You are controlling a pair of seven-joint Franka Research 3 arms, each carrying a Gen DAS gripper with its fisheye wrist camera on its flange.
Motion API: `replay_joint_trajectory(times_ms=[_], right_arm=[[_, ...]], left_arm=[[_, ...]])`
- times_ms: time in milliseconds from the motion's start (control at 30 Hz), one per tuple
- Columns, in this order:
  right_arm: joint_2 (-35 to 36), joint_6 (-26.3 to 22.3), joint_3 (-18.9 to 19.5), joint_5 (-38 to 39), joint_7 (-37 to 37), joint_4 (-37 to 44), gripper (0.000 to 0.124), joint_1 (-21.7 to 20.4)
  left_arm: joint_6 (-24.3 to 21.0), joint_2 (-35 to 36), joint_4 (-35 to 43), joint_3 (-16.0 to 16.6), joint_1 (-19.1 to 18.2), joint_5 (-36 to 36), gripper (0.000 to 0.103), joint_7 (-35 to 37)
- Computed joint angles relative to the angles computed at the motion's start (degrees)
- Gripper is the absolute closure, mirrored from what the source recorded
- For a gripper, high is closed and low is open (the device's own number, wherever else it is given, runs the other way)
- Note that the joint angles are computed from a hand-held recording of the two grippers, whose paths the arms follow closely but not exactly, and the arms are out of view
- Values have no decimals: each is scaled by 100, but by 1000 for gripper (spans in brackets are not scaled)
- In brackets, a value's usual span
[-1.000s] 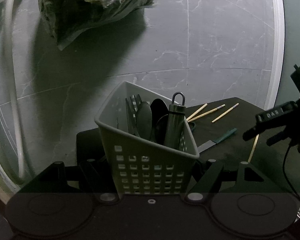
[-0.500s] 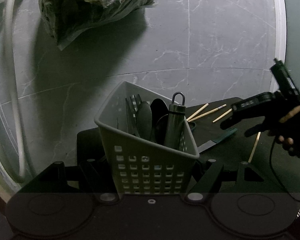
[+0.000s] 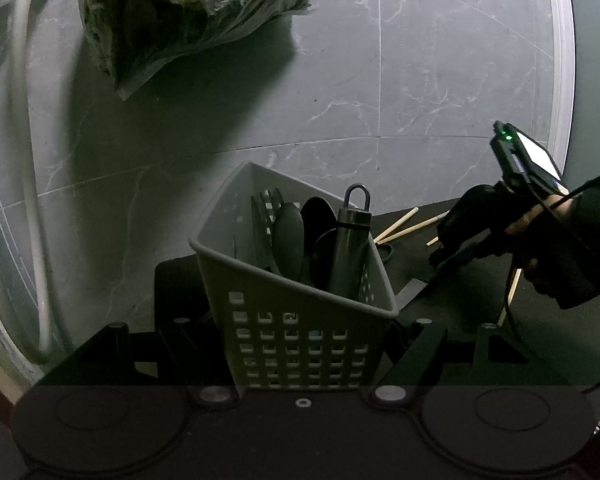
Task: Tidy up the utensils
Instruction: 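Reach to the table and grasp the green-handled knife with the right tool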
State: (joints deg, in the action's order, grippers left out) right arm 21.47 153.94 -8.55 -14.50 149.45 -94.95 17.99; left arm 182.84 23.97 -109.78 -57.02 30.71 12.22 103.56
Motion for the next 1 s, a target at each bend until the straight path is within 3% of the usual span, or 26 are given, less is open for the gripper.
replay_joint_trajectory(times_ms=[167, 367, 600, 833, 1000], right_arm=[[249, 159, 157, 294, -565, 259, 108, -156], [427, 109, 127, 477, -1003, 531, 110, -39], [656, -620, -134, -303, -1203, 1103, 110, 392], [938, -1257, -128, -1430, -2065, 1627, 110, 786], [982, -1324, 33, -1287, -2308, 1661, 105, 722]], left_arm=[[-7, 13, 7, -10, 16, 79, 27, -60], [-5, 20, 8, -12, 24, 129, 27, -101], [4, 24, 9, -9, 25, 163, 27, -141], [29, 35, 6, -9, 29, 214, 27, -190], [24, 40, 4, -25, 52, 252, 27, -216]])
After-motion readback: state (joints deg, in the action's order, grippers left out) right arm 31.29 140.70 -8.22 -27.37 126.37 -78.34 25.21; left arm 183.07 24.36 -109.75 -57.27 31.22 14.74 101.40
